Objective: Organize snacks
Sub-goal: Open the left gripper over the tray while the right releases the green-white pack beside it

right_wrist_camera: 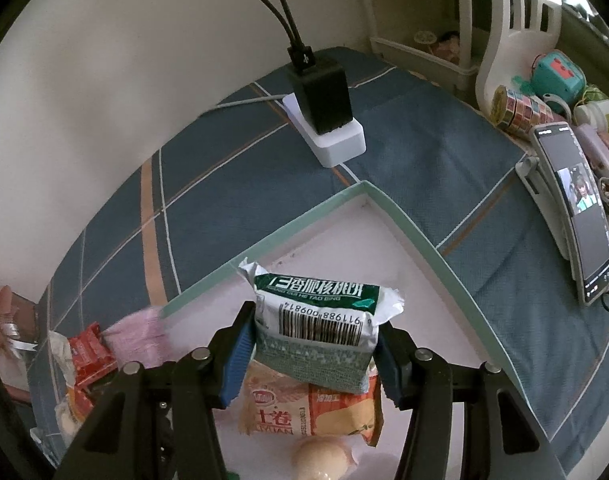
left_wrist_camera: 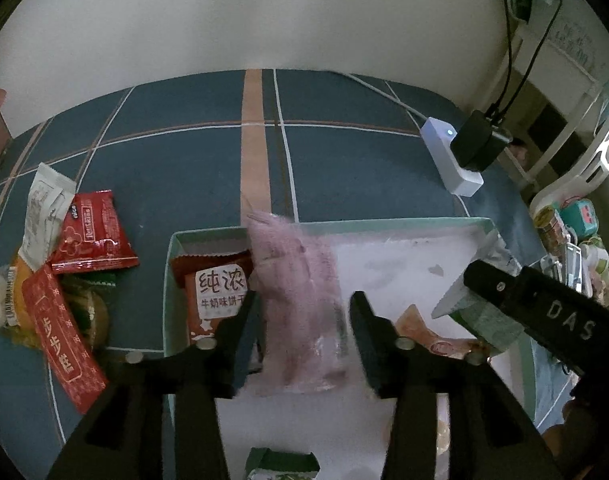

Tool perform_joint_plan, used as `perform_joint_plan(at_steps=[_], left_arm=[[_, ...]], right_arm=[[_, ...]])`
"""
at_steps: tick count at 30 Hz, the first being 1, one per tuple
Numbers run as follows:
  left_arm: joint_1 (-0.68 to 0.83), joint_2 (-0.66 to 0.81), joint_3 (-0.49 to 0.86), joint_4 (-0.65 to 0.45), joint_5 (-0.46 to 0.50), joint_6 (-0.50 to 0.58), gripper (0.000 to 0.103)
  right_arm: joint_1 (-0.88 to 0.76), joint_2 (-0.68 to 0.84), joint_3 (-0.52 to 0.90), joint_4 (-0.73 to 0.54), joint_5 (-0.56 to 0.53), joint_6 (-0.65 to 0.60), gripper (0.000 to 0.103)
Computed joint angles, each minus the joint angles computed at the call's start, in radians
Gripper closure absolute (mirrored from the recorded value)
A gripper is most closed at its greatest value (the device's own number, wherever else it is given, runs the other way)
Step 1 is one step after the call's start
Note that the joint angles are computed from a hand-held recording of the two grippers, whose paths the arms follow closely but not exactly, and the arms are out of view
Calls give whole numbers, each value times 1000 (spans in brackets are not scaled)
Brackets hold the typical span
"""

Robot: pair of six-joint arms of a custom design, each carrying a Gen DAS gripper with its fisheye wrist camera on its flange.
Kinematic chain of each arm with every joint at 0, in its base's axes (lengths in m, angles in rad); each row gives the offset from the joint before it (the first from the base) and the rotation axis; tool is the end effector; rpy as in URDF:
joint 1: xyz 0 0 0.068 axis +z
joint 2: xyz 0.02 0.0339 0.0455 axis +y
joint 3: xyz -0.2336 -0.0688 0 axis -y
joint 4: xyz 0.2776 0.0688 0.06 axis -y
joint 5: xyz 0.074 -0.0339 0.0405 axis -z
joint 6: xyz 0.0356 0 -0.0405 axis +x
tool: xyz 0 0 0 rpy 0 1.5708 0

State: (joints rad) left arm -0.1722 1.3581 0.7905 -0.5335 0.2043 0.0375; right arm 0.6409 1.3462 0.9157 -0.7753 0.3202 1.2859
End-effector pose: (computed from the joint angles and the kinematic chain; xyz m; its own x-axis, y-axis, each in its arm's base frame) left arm 0.2808 -0.0562 0.1461 -0.8682 0.1883 -0.4591 0.2910 0.9426 -0.1638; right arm 0.2342 0.1607 0.1792 -0.6687 0.6376 -0.3825 0.5844 0.7687 0.2599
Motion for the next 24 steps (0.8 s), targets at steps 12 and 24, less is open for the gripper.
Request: perform_joint_plan(at_steps=[12, 24], left_arm=[[18, -12, 36, -97, -52, -15, 19], [106, -52, 33, -103, -144, -43, 4]], right_arm=[[19, 39, 58, -45, -8, -12, 19], [69, 70, 126, -117, 21, -23, 0]])
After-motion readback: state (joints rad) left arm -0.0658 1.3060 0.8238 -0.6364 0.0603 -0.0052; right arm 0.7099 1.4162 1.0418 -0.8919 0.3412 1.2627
